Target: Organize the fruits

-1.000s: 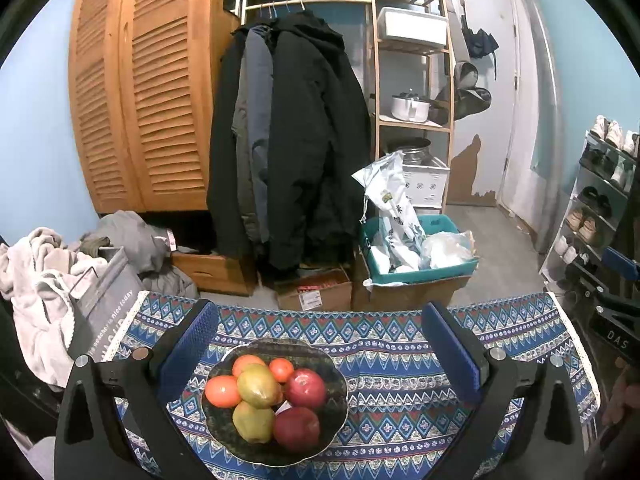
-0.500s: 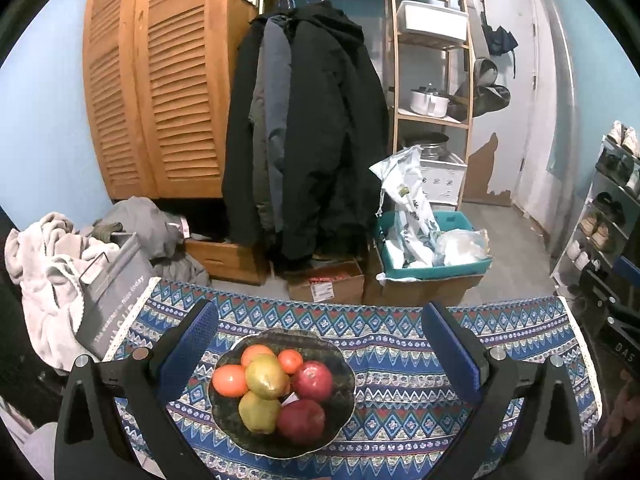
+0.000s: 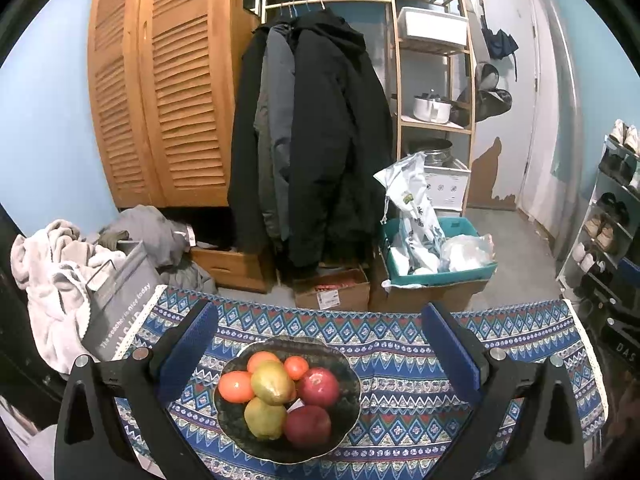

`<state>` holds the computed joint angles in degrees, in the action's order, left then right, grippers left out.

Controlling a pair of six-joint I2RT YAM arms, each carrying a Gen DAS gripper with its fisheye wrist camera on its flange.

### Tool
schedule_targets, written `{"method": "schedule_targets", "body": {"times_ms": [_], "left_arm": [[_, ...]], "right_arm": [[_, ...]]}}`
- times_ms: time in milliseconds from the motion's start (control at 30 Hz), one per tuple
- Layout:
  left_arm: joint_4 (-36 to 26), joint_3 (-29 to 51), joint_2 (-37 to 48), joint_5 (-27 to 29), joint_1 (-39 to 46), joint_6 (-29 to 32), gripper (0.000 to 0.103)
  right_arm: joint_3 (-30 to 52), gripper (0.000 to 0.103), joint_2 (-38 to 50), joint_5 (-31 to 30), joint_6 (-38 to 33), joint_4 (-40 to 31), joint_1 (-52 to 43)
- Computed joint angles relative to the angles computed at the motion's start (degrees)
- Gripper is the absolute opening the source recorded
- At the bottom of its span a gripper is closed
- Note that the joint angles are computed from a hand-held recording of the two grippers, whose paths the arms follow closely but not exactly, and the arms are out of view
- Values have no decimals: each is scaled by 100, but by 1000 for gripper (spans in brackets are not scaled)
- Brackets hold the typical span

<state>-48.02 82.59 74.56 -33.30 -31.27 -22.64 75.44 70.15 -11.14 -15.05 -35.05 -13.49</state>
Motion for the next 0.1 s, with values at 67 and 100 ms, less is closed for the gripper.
{"method": "schedule_targets", "body": {"times_ms": [67,100], "left_arm": [[-11,2,-6,23,8,-2,102],[-22,9,-6,51,9,5,102]], "right_arm": [[6,81,2,10,1,-5,4],[16,81,8,-10,-6,-19,-6]]}}
